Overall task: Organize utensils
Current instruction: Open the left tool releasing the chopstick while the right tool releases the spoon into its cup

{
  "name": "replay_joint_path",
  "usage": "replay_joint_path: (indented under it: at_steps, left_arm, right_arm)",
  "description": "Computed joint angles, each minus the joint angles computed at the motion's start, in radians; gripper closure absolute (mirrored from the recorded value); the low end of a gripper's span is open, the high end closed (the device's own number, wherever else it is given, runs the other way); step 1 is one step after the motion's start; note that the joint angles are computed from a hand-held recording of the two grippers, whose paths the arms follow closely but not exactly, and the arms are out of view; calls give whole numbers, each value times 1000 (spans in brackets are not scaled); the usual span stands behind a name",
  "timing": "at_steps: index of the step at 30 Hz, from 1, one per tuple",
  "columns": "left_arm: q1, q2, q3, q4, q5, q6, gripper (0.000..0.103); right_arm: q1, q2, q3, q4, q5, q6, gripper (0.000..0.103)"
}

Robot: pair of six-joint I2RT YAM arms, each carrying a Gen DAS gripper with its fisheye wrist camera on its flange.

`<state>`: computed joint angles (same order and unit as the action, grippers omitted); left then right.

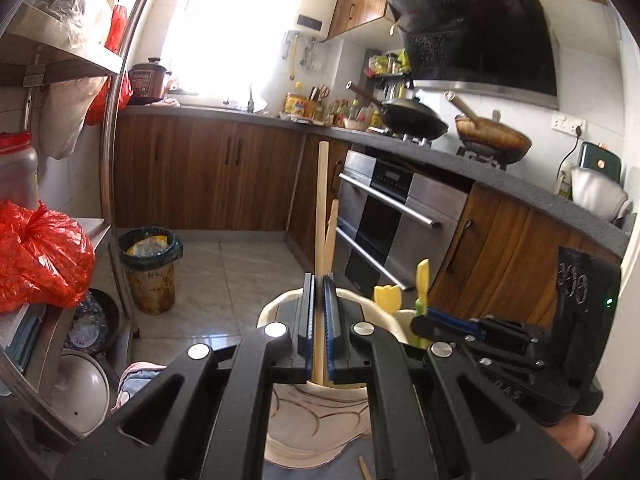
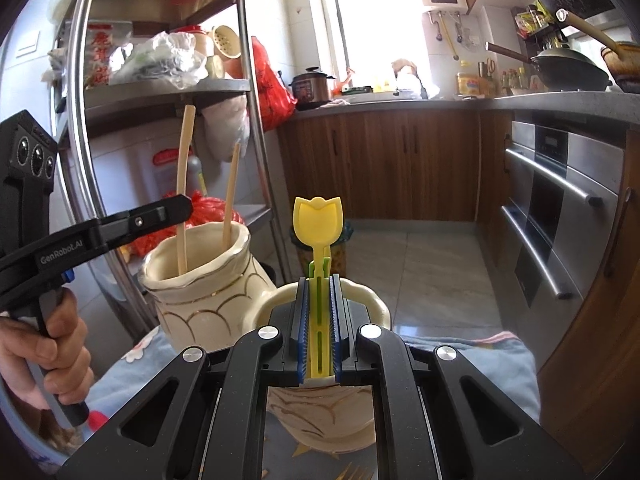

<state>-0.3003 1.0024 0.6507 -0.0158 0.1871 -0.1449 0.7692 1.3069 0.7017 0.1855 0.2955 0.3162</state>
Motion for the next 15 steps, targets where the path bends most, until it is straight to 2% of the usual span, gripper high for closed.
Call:
replay_joint_path:
  at_steps: [10, 15]
  left_arm:
    - [-29, 4, -1, 4, -104, 25, 98]
    - [-23, -15, -6, -2, -105, 28, 97]
  right_arm:
    - [3, 10, 4, -1, 27, -1, 92]
    - [7, -9, -10, 3, 38, -5, 92]
